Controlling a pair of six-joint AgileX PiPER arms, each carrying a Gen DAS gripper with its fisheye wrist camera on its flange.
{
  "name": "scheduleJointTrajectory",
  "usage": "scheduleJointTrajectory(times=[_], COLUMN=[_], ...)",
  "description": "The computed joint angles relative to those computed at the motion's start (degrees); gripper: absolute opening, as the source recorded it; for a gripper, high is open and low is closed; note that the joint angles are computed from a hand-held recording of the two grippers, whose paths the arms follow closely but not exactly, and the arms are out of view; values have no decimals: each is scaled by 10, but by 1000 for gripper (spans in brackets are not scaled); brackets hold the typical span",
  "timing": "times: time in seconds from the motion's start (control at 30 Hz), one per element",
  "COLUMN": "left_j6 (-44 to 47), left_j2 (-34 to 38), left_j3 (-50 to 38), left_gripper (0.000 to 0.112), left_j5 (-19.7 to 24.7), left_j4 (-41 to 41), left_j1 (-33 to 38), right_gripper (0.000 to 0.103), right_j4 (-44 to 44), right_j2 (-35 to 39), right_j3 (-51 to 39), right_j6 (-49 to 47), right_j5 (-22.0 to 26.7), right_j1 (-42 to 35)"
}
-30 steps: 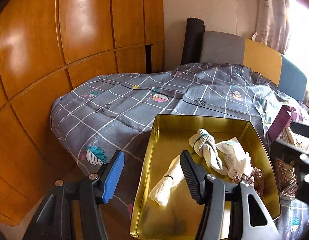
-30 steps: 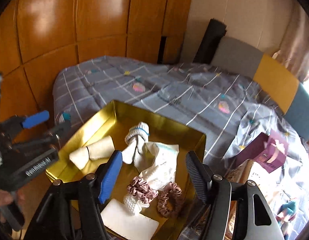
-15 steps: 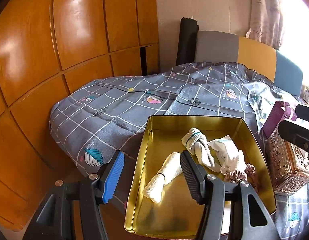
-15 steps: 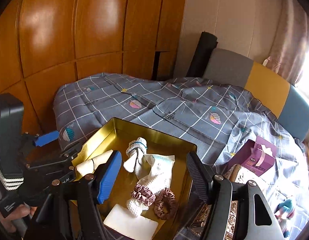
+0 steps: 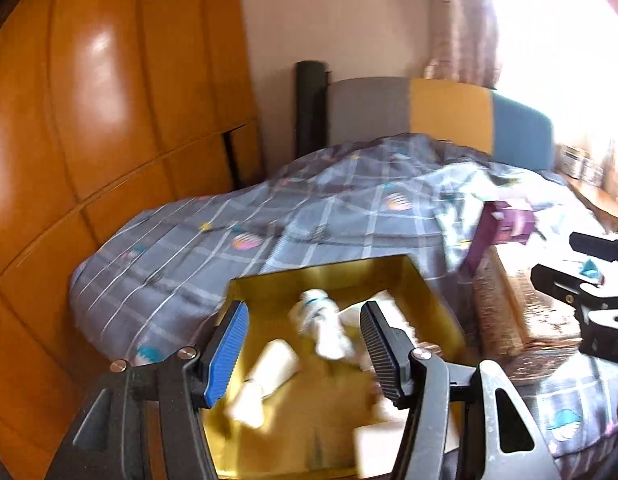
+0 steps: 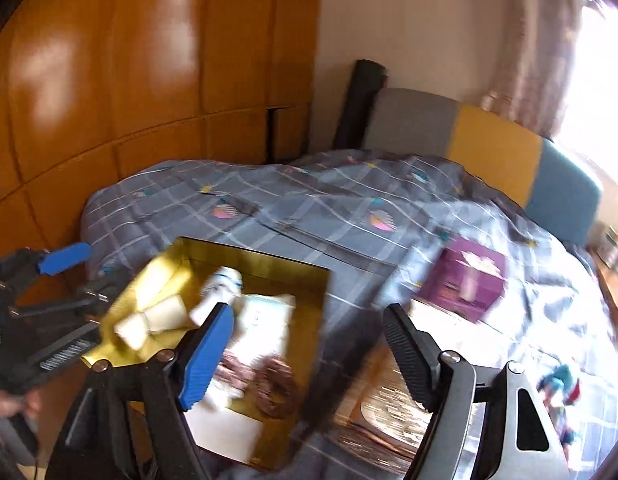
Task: Organize soft objects
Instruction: 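Move both tools back toward the remaining items on the bed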
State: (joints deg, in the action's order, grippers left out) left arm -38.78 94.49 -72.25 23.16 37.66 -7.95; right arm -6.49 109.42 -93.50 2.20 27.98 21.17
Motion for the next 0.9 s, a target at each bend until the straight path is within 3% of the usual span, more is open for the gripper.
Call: scheduleJointTrajectory(times=[0.43, 0.67, 0.9], left_j6=[179, 303, 366], left_j2=[58, 117, 193], left_j3=[-122, -223, -340], left_gripper=[59, 59, 59], left_j5=[9, 47, 102], left_j4=[-115, -210, -252], left_j1=[-137, -205, -267], right_gripper=[79, 80, 80], right_j4=[-71, -76, -87], right_j2=[-33, 14, 89], right_j3=[83, 31, -41], right_j6=[104, 134, 174], right_j5=[11, 47, 65], right_j1=[-234, -362, -463])
